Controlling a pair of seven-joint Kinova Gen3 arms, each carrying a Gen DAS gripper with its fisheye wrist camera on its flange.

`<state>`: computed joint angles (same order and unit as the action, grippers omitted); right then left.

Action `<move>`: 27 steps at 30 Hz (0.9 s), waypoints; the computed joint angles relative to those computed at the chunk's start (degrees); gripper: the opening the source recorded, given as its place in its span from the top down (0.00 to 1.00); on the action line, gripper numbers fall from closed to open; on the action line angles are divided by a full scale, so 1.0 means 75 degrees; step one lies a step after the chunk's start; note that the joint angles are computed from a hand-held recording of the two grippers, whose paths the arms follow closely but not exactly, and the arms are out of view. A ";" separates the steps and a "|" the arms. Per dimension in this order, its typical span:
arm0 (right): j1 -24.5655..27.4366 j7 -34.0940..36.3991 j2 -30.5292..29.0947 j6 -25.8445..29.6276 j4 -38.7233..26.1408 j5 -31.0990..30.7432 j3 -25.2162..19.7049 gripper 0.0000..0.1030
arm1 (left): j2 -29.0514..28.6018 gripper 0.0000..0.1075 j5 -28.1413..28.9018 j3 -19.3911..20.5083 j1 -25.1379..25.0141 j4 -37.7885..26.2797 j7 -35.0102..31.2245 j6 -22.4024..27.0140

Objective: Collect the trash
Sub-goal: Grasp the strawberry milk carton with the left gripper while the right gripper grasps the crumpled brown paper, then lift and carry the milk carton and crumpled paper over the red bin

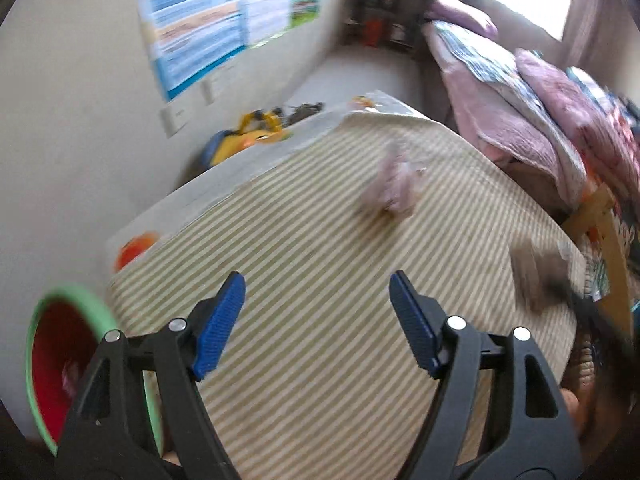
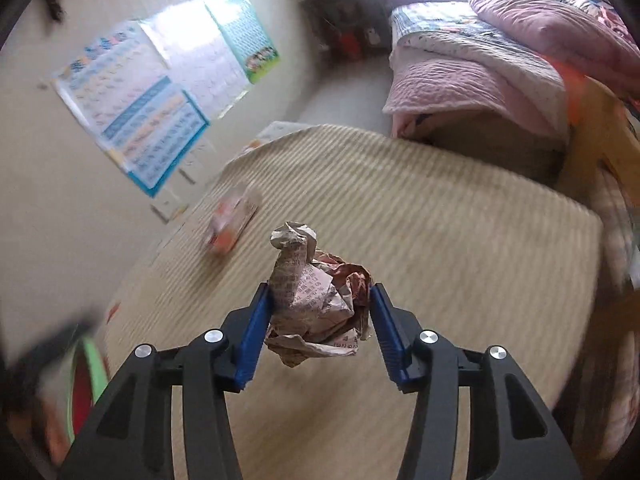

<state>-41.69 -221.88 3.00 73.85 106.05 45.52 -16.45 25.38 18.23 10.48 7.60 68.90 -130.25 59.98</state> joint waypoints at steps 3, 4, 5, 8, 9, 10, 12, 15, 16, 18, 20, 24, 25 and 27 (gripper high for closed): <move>-0.0364 -0.0471 0.0086 0.0170 -0.0086 0.0093 -0.0190 0.52 | 0.0344 0.33 -0.0508 -0.0001 0.0784 -0.0153 0.0258 -0.0481; -0.0358 -0.0452 0.0097 0.0231 -0.0131 0.0130 -0.0276 0.51 | 0.0488 0.33 -0.0699 -0.0021 0.1042 -0.0250 0.0400 -0.0601; -0.0494 -0.0419 0.0156 0.0416 -0.0192 0.0193 -0.0242 0.51 | 0.0606 0.33 -0.0820 -0.0025 0.1196 -0.0373 0.0520 -0.0606; -0.0781 -0.0430 0.0312 0.0624 -0.0134 0.0346 -0.0083 0.51 | 0.1046 0.34 -0.1201 -0.0122 0.1695 -0.0903 0.1093 -0.0525; -0.0674 -0.0499 0.0312 0.0445 -0.0011 0.0347 -0.0168 0.51 | 0.1153 0.34 -0.1314 -0.0170 0.1866 -0.0982 0.1308 -0.0664; -0.0636 -0.0601 0.0238 0.0167 0.0178 0.0333 -0.0119 0.51 | 0.1198 0.34 -0.1391 -0.0168 0.1938 -0.1031 0.1404 -0.0731; -0.0589 -0.0978 0.0103 -0.0180 0.0469 0.0332 -0.0104 0.51 | 0.1323 0.34 -0.1665 -0.0231 0.2188 -0.1124 0.1605 -0.0878; -0.0559 -0.1352 0.0001 -0.0262 0.0682 0.0350 -0.0168 0.51 | 0.1599 0.34 -0.2191 -0.0366 0.2591 -0.1439 0.1807 -0.0755; -0.0542 -0.1408 -0.0034 -0.0321 0.0730 0.0364 -0.0189 0.51 | 0.1683 0.34 -0.2300 -0.0370 0.2666 -0.1547 0.1832 -0.0659; -0.0529 -0.1383 -0.0022 -0.0334 0.0721 0.0410 -0.0236 0.51 | 0.1833 0.35 -0.2539 -0.0411 0.2825 -0.1734 0.1840 -0.0428; -0.0510 -0.1218 0.0008 -0.0360 0.0672 0.0454 -0.0242 0.51 | 0.1905 0.40 -0.2762 -0.0471 0.2957 -0.1770 0.1830 -0.0362; -0.0510 -0.1031 0.0073 -0.0424 0.0633 0.0529 -0.0218 0.51 | 0.1798 0.58 -0.2890 -0.0478 0.2971 -0.1551 0.1880 -0.0591; -0.0496 -0.1021 0.0072 -0.0468 0.0647 0.0536 -0.0199 0.51 | 0.1766 0.60 -0.2882 -0.0456 0.2938 -0.1542 0.1871 -0.0579; -0.0489 -0.1030 0.0059 -0.0489 0.0666 0.0526 -0.0187 0.51 | 0.1680 0.68 -0.2713 -0.0362 0.2764 -0.1540 0.1864 -0.0462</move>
<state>-45.36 -229.60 3.44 70.19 111.04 49.47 -17.85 37.98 -2.11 7.77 28.33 57.35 -116.26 56.52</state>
